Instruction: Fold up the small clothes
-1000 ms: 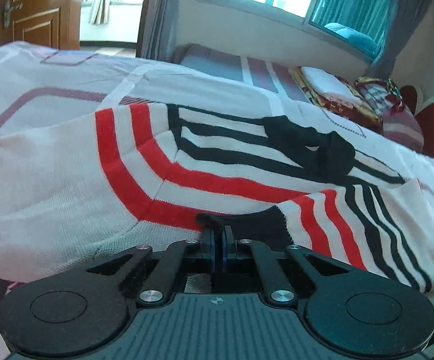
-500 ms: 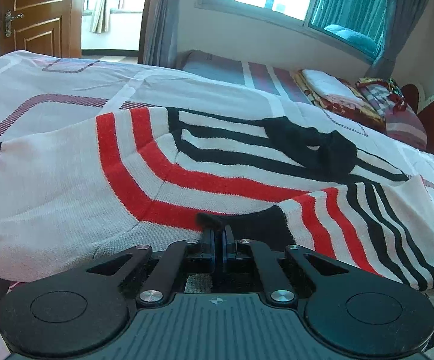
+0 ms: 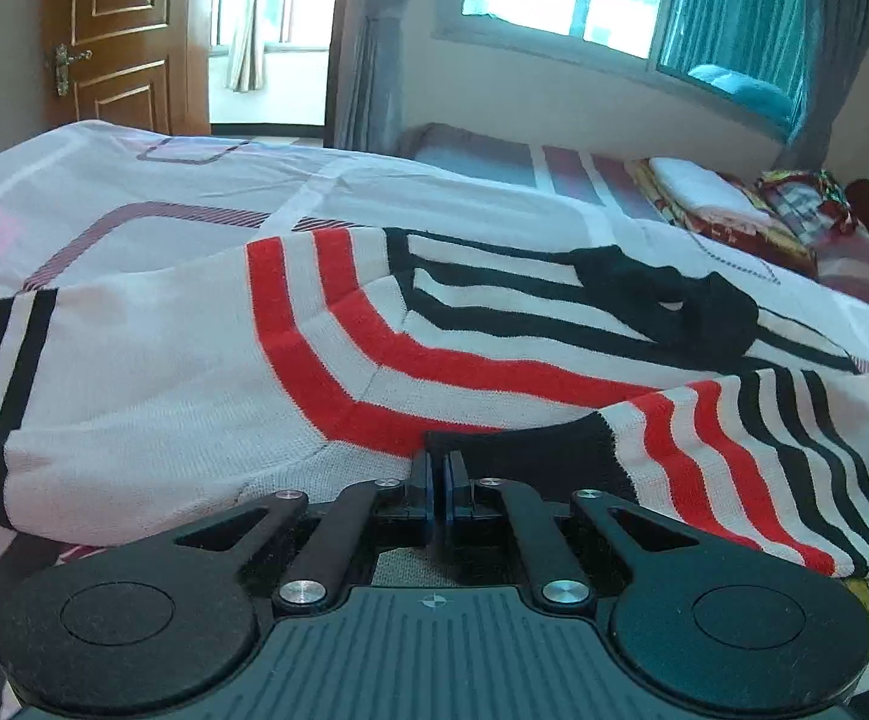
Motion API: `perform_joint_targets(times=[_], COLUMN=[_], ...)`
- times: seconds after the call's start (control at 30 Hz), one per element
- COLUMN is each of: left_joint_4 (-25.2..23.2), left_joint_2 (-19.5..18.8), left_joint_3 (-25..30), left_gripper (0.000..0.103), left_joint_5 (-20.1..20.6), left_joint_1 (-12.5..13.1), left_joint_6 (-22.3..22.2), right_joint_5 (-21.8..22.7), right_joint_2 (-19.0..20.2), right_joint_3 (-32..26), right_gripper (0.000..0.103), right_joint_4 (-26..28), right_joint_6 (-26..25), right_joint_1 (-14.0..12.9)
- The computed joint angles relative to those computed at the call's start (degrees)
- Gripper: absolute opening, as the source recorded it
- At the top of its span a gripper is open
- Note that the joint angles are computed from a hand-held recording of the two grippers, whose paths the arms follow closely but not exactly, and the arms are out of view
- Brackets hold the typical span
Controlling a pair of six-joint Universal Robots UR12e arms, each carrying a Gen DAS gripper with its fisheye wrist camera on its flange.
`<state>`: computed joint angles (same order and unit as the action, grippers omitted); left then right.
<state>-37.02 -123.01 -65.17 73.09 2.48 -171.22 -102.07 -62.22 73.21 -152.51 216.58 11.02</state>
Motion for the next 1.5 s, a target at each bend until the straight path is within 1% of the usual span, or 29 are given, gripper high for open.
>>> perform_joint_targets(times=[0.07,0.1,0.13,0.17,0.2,0.27,0.33,0.37,0.4,0.43,0.47,0.53,0.57,0.6,0.67,0.7,0.77,0.83,0.87,0.97,1.0,1.07,1.1,1.17,1.23,1.3,1.37,1.43,1.5], left_joint_4=[-0.39,1.60,3.98,6.09,6.91,4.33,0.09,-1.19,-2.41,-3.74,-3.43,-2.02,-1.05,-0.57,0.76,0.85,1.11,2.16,2.37,1.71,2.85,5.00,4.16,1.79,-0.12,2.45,3.92,4.51,5.05], left_joint_2=[0.31,0.73,1.14,1.40,1.31,0.41,-0.75,-1.42,-2.07,-2.77,-3.10,-3.32,-2.93,-2.47,-1.37,-0.97,-0.27,0.56,1.14,1.87,2.07,1.68,1.32,0.86,1.23,2.82,4.63,5.90,6.40], left_joint_3=[0.25,-0.34,-0.96,-1.17,-0.69,1.48,3.70,4.51,5.30,6.12,6.11,5.37,4.47,3.69,1.84,1.23,0.79,-0.19,-1.03,-2.74,-3.61,-3.96,-3.20,-1.78,-1.32,-3.67,-6.28,-8.28,-9.55], left_gripper=[0.004,0.005,0.005,0.005,0.005,0.005,0.005,0.008,0.016,0.051,0.078,0.078,0.078,0.078,0.078,0.078,0.078,0.078,0.078,0.078,0.078,0.085,0.086,0.089,0.089,0.089,0.089,0.089,0.089], left_joint_5=[0.98,2.47,3.19,2.77,0.40,-4.59,-6.47,-7.44,-7.74,-7.27,-6.22,-2.19,-1.76,-2.50,-0.99,-2.06,-0.48,-2.06,-3.14,2.05,2.66,5.02,5.62,5.12,3.43,0.33,-0.82,-2.41,-2.39], left_joint_1=[-0.01,-0.11,-0.12,-0.07,-0.01,-0.91,-2.58,-3.42,-4.17,-4.98,-5.62,-6.38,-6.17,-5.45,-4.41,-3.77,-3.79,-3.42,-3.22,-4.09,-4.15,-4.95,-5.22,-5.23,-4.58,-2.95,-0.72,2.31,5.30], left_joint_6=[1.87,2.16,2.24,1.54,0.40,1.90,4.73,4.54,4.44,4.10,3.95,6.54,6.64,6.55,6.64,5.99,5.39,3.58,2.84,6.10,6.12,6.17,4.93,3.84,2.62,1.46,-0.76,-5.67,-10.83], right_joint_5=[-1.24,-2.15,-3.74,-5.66,-6.15,-4.85,-3.75,-2.55,-2.86,-3.79,-4.07,-7.03,-8.23,-9.64,-14.59,-14.45,-10.49,-11.65,-10.28,-5.81,-4.54,-2.32,-3.18,-6.97,-7.94,-7.47,-8.63,-9.47,-11.29], right_joint_2=[0.35,0.36,0.31,0.06,-0.04,0.06,1.05,1.73,2.29,2.98,3.65,4.76,4.93,4.94,4.82,4.20,2.47,1.76,1.11,-0.54,-0.97,-1.41,-1.11,-0.25,0.21,-0.40,-1.52,-2.92,-4.20], right_joint_3=[-1.07,-1.54,-1.75,-1.49,-1.18,-1.52,-2.81,-3.70,-4.38,-5.10,-5.85,-7.17,-7.37,-7.45,-7.99,-7.50,-5.29,-3.93,-2.85,-0.61,-0.04,0.32,-0.26,-0.70,-2.23,-2.12,-1.07,0.26,1.08], right_gripper=[0.010,0.021,0.026,0.026,0.026,0.024,0.023,0.022,0.023,0.023,0.024,0.023,0.022,0.022,0.024,0.030,0.031,0.029,0.029,0.029,0.028,0.027,0.028,0.029,0.030,0.031,0.035,0.038,0.039], right_joint_4=[1.65,2.53,2.49,0.88,-1.12,-1.41,-0.41,0.05,0.37,0.35,0.45,1.46,1.69,2.09,5.63,7.14,6.08,1.27,-1.80,-3.93,-3.55,-0.44,3.12,3.52,5.56,5.16,4.18,5.25,8.54], right_joint_6=[-0.92,-1.49,-1.92,-3.24,-4.67,-6.94,-10.37,-12.37,-14.80,-18.11,-21.64,-25.53,-26.02,-25.39,-21.83,-19.51,-16.23,-16.71,-16.73,-16.69,-17.66,-21.50,-22.36,-24.25,-21.98,-18.25,-15.43,-11.11,-6.72], right_joint_1=[0.45,0.74,1.09,1.48,1.67,1.80,2.05,2.18,2.65,3.29,3.83,4.57,4.54,4.38,3.98,3.38,2.24,3.04,3.42,4.43,4.86,5.80,6.38,7.56,7.87,7.75,8.04,7.75,7.53])
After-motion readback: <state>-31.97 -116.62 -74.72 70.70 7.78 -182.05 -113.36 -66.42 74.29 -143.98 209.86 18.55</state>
